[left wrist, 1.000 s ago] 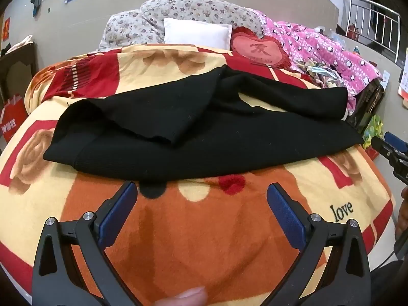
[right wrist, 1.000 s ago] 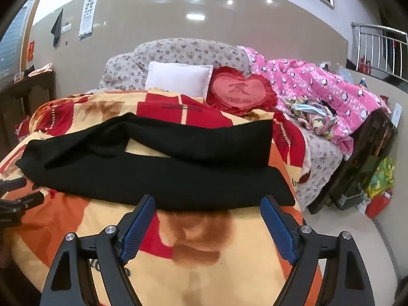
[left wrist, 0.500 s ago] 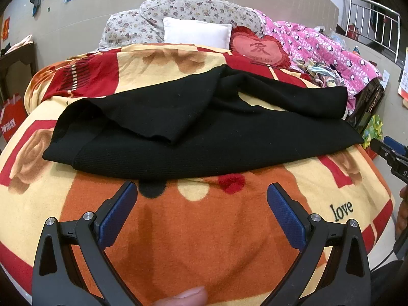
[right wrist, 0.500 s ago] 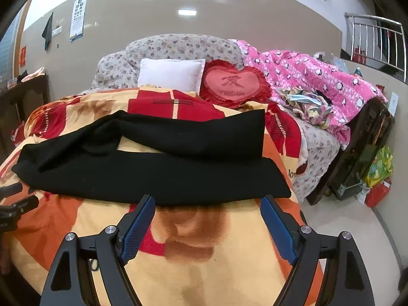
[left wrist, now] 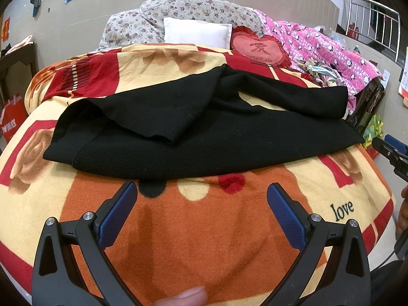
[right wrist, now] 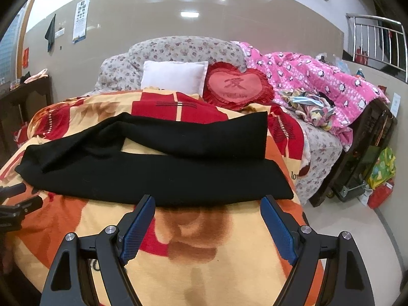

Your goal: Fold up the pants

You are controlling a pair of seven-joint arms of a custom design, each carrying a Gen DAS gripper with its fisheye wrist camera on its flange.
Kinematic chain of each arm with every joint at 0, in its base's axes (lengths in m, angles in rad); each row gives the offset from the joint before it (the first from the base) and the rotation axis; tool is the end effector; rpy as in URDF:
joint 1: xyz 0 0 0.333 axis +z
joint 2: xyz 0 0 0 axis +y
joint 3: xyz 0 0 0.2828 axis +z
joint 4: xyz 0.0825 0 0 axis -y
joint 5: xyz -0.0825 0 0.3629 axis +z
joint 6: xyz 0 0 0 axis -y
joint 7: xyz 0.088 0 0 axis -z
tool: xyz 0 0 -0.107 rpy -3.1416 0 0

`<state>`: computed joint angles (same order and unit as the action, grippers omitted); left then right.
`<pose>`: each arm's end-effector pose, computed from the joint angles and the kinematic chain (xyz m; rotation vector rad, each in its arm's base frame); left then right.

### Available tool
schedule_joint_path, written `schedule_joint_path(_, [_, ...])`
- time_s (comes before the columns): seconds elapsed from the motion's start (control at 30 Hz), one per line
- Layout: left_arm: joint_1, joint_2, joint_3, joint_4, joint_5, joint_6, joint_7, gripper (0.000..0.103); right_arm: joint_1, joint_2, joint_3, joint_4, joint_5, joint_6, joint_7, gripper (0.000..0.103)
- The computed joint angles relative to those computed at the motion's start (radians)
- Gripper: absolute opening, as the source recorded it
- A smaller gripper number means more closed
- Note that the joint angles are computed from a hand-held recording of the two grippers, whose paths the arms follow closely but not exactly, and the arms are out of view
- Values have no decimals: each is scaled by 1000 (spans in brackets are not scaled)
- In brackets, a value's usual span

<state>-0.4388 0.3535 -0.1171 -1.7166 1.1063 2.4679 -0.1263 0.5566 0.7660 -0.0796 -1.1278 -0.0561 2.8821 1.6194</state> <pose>0.5596 -0.3409 0.4044 -1.9935 1.3310 -0.7773 0.6654 0.3743 0.4580 -1.9356 1.1134 -0.6854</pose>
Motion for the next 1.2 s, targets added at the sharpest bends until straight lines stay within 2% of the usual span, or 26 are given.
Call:
schedule_joint_path(0.67, [0, 1, 0, 1, -1, 0, 1, 102, 3, 8, -6, 9, -5, -2, 7, 83])
schedule_joint_path(0.97, [-2, 0, 1, -1, 9, 3, -1, 102, -7, 5, 13, 14, 4, -17, -7, 83])
schedule_joint_path(1.1, [-12, 6, -2, 13, 4, -40, 22, 102, -23, -14, 46, -10, 35, 11, -29, 83])
schedule_joint_path(1.2, [-16, -1, -4, 17, -6, -75, 38, 102, -4, -22, 24, -32, 36, 53, -21, 83])
